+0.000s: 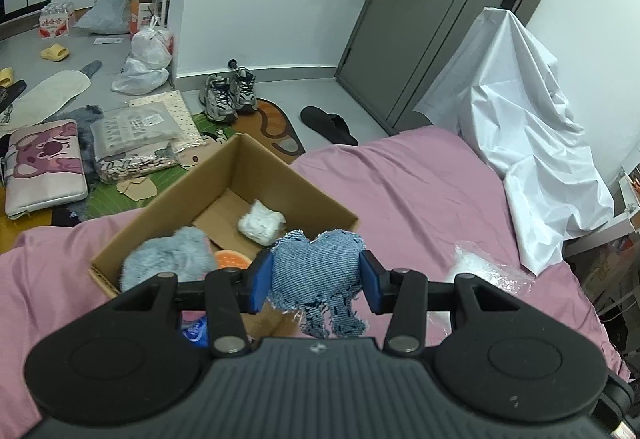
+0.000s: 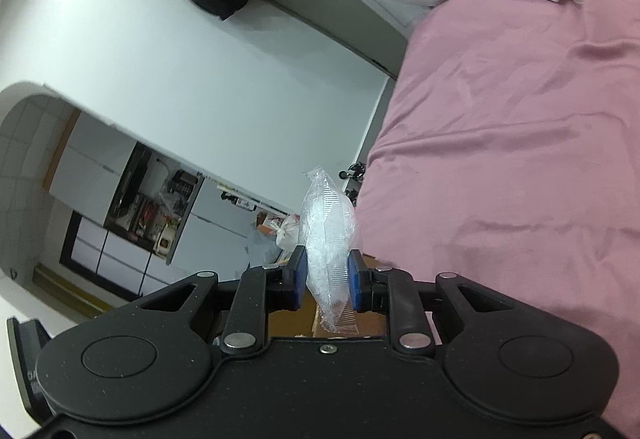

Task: Organize soft objects
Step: 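Carry the knit pad with the left tool while the right tool carries the plastic bag over the box, then open both tools to drop the knit pad and plastic bag into the box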

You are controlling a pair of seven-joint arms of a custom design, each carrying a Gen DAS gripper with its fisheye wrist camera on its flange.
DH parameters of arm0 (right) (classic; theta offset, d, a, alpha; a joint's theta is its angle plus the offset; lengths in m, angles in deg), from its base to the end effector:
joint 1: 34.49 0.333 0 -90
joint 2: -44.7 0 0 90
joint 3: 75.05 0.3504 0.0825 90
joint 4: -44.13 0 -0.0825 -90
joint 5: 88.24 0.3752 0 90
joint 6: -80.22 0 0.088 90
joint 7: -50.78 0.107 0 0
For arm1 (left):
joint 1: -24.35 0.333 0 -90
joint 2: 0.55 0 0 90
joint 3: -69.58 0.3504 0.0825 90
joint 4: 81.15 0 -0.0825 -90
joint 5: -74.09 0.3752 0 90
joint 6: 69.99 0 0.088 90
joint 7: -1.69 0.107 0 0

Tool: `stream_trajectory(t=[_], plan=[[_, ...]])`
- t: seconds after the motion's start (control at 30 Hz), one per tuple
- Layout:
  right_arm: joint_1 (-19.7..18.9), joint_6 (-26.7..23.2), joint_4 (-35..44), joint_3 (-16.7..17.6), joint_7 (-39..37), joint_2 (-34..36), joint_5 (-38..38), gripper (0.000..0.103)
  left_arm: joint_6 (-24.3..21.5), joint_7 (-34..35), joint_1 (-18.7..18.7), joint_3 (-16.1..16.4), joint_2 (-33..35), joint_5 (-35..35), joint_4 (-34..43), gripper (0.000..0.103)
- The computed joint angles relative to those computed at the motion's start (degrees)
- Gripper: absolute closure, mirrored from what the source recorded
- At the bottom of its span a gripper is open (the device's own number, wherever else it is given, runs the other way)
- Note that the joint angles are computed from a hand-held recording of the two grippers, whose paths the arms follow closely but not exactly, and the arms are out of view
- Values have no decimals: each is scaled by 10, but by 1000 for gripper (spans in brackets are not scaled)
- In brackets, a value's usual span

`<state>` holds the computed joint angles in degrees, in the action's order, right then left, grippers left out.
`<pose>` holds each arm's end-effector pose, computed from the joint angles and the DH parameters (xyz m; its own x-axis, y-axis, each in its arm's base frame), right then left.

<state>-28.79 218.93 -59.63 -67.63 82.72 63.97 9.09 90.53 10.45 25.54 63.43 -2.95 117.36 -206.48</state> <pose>0.6527 0.1476 0.4281 0.2543 -0.4857 -0.8363 -0.8198 0.3505 -0.4529 0.5506 -0.0811 0.5097 0.5217 -0.7989 0.2991 -0.5195 -0.5757 -0.6314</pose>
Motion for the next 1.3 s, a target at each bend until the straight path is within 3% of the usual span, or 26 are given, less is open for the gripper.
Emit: stream_trajectory(t=[0.43,0.97,1.3], plan=[[25,29,6,8,-29,-2,-18,82,42,41,27,18,-8,-24,-22,58],[57,76,8,21,-55,2,-38,82,127,84,67,40,8,-53,-54,58],[77,82,12,29,-9,8,-91,76,168,194,73,47,21,-175,-76,58]])
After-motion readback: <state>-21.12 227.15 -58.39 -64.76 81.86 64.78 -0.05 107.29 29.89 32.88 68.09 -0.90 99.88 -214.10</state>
